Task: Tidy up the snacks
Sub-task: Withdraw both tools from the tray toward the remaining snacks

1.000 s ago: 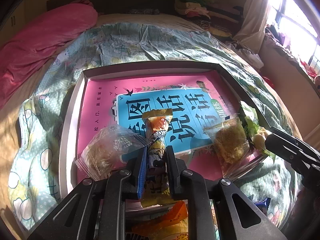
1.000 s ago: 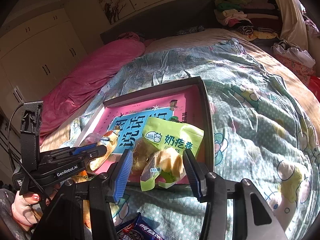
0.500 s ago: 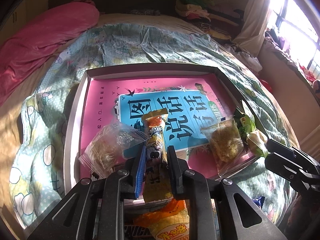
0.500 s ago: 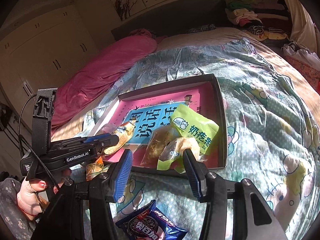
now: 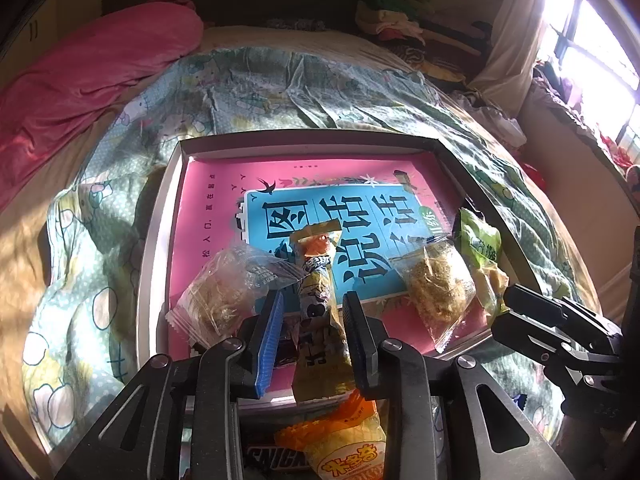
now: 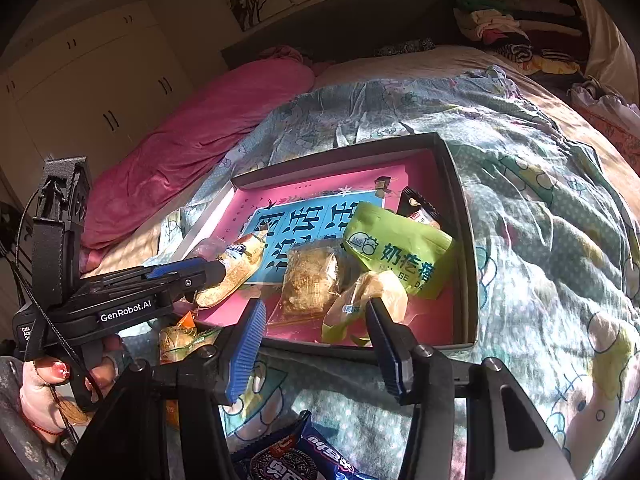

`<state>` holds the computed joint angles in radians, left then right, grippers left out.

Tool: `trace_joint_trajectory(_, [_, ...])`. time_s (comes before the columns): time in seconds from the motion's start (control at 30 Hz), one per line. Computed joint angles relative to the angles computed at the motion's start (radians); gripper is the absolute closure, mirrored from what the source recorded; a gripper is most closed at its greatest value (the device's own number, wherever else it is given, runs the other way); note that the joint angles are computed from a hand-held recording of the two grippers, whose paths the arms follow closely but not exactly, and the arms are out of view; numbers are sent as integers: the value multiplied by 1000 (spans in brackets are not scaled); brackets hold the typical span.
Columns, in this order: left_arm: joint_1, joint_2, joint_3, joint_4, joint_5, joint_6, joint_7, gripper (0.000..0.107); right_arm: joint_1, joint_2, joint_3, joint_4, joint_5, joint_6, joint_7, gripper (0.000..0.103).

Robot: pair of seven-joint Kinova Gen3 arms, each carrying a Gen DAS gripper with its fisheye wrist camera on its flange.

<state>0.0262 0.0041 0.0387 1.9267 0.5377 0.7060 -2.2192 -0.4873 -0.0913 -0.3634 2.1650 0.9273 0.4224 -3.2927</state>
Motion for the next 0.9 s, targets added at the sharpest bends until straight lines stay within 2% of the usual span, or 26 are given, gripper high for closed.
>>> trace_joint_trajectory(0.07, [-1,-4,-2,1,5,1,-5,68,-1,1,-2,0,5,3,-4,51])
trace_joint_trajectory(0.27, [-1,-11,-5,0,-3,3,8,63,-7,4,1,-4,5,-2,4,48])
trace_joint_trajectory(0.53, [-12,-29,-22,7,-7,2,14,61,-22,10,5,-16,-11,-11,54,47])
trace_joint_trajectory(0.7, [-16,-29,-25,9,-39,-11,38,61,-16,3,-2,-10,18,-12,20,47])
trace_joint_trajectory(0.9, [-32,-42,-43,12,4,10,-6,61,-12,-14,-24,-5,78,21,-45,44])
